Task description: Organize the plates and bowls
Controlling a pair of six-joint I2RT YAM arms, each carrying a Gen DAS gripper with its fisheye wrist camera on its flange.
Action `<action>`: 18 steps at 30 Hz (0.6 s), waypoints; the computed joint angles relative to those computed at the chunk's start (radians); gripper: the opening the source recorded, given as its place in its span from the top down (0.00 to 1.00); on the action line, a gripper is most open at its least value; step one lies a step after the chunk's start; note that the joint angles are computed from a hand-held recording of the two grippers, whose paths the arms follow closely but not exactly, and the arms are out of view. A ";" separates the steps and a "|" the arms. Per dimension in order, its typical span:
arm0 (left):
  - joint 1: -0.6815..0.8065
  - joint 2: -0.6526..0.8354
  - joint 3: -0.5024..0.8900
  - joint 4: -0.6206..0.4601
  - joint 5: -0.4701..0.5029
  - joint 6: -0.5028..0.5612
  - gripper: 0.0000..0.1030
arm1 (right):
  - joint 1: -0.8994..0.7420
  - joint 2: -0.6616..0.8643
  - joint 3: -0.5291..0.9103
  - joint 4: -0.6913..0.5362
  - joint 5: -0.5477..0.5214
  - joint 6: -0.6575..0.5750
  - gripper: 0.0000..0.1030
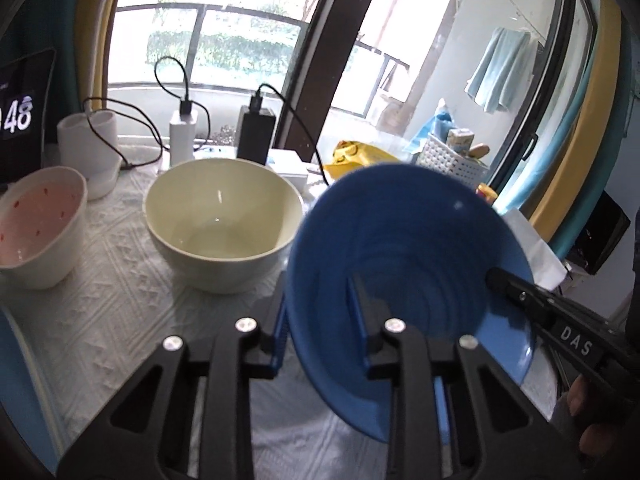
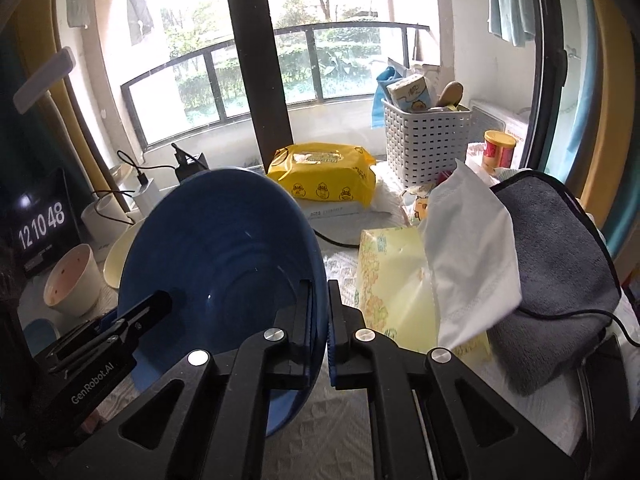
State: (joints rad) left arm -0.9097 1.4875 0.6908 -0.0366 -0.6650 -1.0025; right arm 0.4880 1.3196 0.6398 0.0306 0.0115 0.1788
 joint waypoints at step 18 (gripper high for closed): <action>-0.195 -0.202 -0.029 -0.264 -0.157 -0.162 0.78 | 0.112 -0.246 -0.099 -0.138 0.046 0.075 0.84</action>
State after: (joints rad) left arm -1.1050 1.2856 0.6618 -0.3009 -0.8222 -1.1645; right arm 0.6002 1.0738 0.5405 -0.1072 0.0571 0.2542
